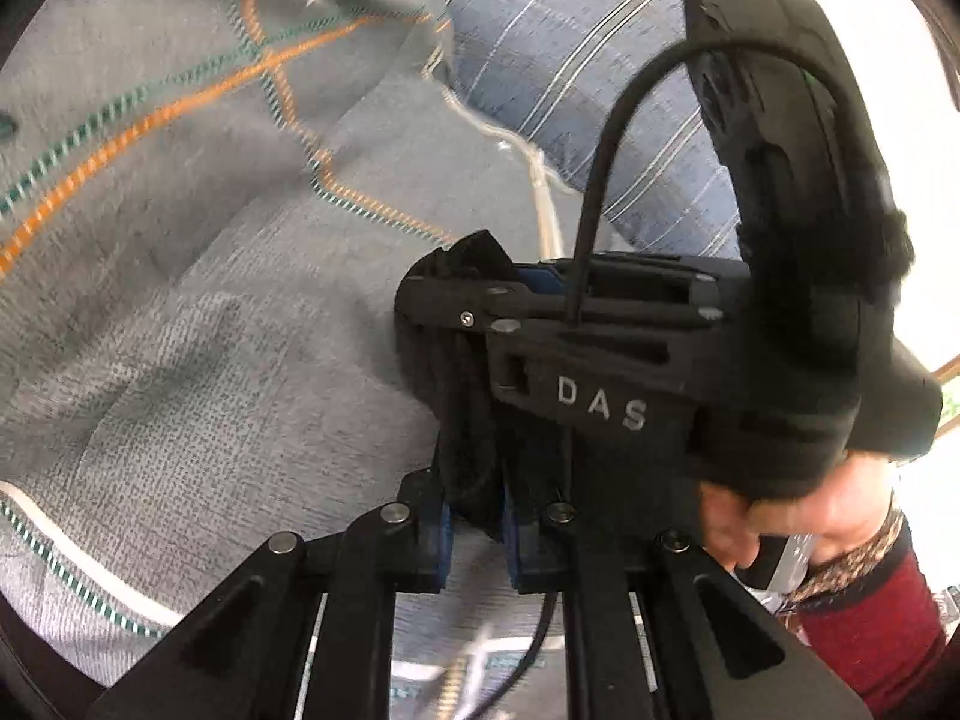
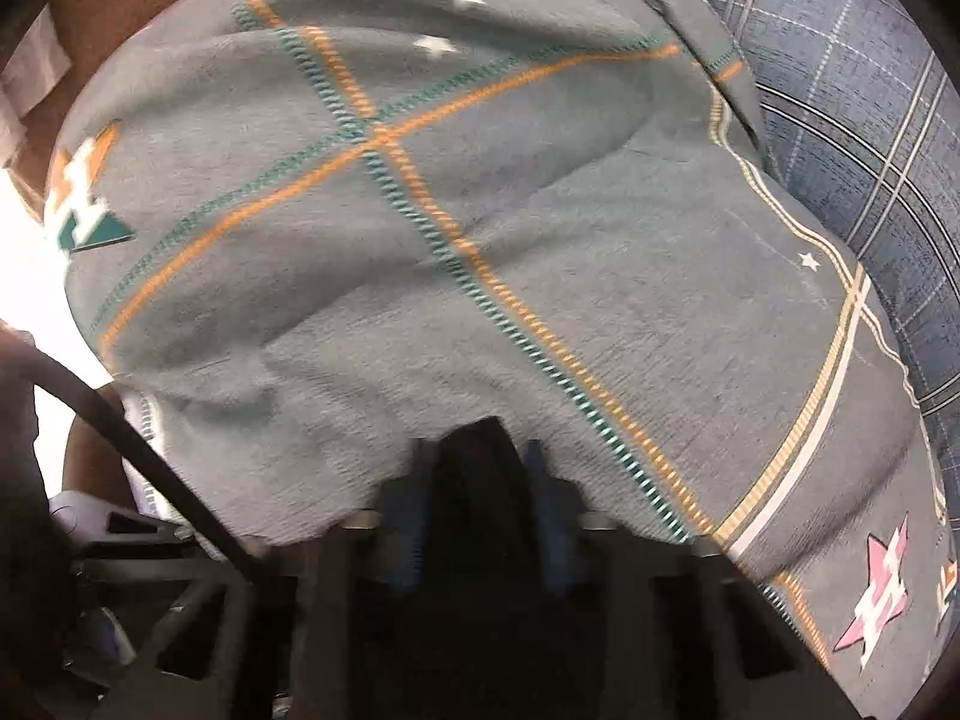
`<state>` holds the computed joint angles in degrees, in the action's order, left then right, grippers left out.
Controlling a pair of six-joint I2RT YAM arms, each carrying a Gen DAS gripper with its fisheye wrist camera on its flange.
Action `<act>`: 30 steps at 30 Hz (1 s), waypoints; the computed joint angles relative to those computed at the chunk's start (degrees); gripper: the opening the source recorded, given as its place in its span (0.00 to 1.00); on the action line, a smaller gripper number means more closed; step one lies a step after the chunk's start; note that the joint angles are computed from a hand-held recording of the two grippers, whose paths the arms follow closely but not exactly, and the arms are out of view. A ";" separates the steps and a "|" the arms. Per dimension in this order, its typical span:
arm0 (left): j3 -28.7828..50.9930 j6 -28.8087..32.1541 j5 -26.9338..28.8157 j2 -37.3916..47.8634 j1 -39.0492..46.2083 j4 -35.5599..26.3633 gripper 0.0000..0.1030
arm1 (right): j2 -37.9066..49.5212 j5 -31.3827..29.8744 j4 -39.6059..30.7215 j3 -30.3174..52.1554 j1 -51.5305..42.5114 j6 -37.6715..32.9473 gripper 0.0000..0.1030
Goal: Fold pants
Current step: 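Grasp the pants with the left gripper while the right gripper folds it over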
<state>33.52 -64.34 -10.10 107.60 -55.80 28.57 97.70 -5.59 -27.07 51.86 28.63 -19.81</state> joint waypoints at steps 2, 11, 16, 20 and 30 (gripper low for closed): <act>0.53 0.40 -1.44 -2.70 -1.34 -2.04 0.12 | -4.84 0.23 -0.52 -1.73 0.07 0.37 0.18; 14.57 5.48 -3.69 -4.20 -6.69 -13.97 0.12 | -23.63 -13.51 -11.95 -2.44 -17.79 -4.04 0.18; 29.57 8.10 -2.75 5.23 -9.94 -21.10 0.12 | -26.22 -22.72 -17.53 -2.25 -37.05 -13.07 0.18; 47.13 11.88 -2.33 16.36 -11.69 -30.37 0.12 | -21.00 -30.43 -21.38 -0.50 -53.46 -22.64 0.18; 65.00 15.11 4.54 27.76 -13.82 -42.16 0.32 | -3.73 -32.49 -17.73 5.38 -80.21 -30.28 0.48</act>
